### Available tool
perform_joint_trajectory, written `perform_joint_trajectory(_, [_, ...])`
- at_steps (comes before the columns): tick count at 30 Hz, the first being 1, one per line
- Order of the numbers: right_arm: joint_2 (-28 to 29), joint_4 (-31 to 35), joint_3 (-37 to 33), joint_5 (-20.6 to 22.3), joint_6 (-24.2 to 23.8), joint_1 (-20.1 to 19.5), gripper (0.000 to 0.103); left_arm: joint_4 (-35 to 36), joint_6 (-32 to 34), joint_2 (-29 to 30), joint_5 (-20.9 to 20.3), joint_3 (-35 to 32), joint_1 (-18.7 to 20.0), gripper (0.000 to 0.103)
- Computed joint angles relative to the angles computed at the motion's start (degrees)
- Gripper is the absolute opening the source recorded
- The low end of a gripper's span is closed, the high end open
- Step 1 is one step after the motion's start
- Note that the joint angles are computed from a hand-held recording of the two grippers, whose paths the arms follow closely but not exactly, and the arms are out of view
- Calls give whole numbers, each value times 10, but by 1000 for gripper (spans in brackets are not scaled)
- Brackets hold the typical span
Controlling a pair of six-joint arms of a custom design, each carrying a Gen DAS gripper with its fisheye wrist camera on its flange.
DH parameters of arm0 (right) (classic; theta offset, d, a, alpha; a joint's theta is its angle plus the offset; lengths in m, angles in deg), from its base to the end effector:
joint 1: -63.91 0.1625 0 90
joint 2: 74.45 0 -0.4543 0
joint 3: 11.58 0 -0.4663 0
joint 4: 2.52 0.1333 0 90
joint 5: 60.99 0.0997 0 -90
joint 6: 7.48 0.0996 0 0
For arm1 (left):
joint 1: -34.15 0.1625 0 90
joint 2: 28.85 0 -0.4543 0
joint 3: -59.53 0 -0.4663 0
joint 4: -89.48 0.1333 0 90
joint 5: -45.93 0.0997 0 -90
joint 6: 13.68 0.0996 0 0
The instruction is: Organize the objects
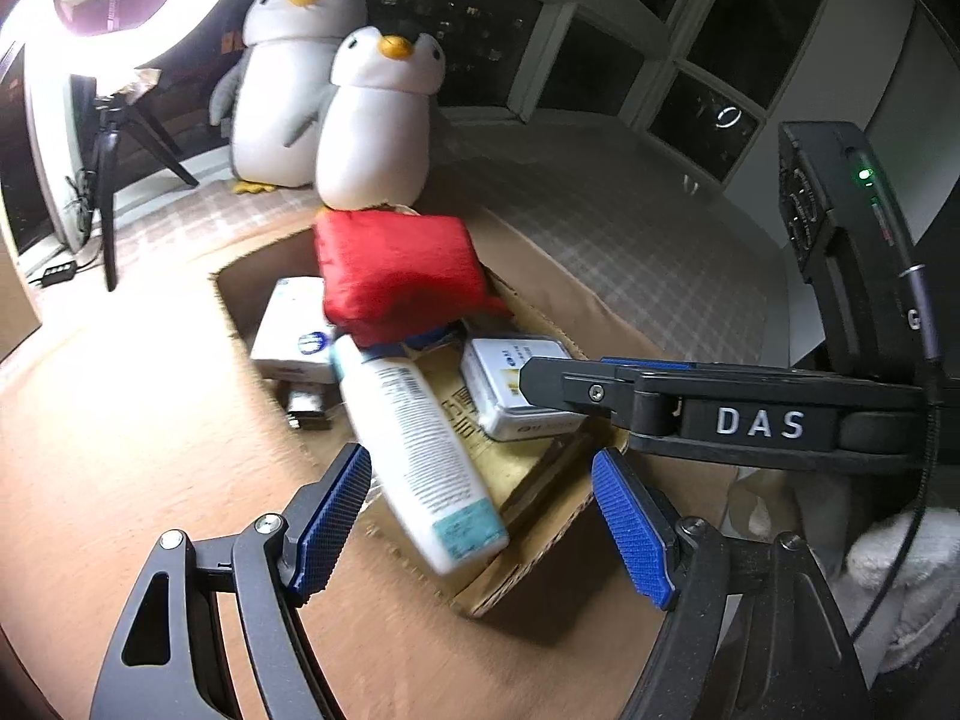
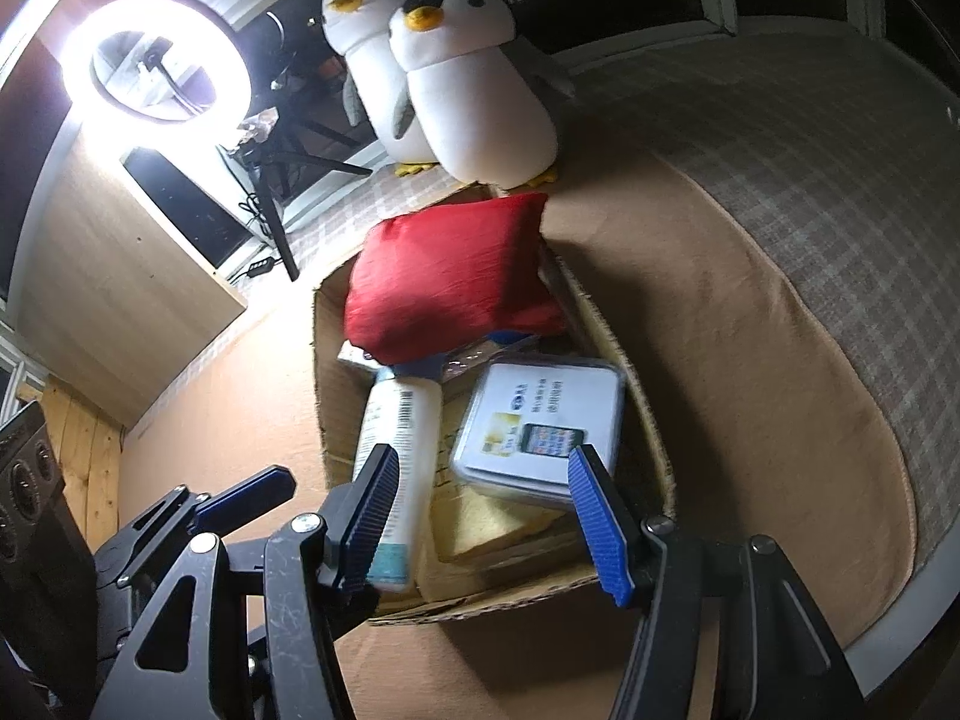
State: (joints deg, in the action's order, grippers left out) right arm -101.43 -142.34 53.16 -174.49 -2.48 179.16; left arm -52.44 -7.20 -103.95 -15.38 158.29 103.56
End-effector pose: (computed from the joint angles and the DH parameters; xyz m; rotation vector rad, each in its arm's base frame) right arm 0.4643 -0.7651 0.0146 0.4268 -2.7360 0.4326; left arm -0.0672 -0.6938 0.3846 0.4480 2.5799 -0.7349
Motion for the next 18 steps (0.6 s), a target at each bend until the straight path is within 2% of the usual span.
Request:
perform_joint_trajectory(11, [19,1,-8,8,-3,28,56,1,-7,-75,37,42,-2,81])
perform_joint_trajectory(18, [36,2,-17,20,-13,48,57,10,-20,-137,72,74,11,83])
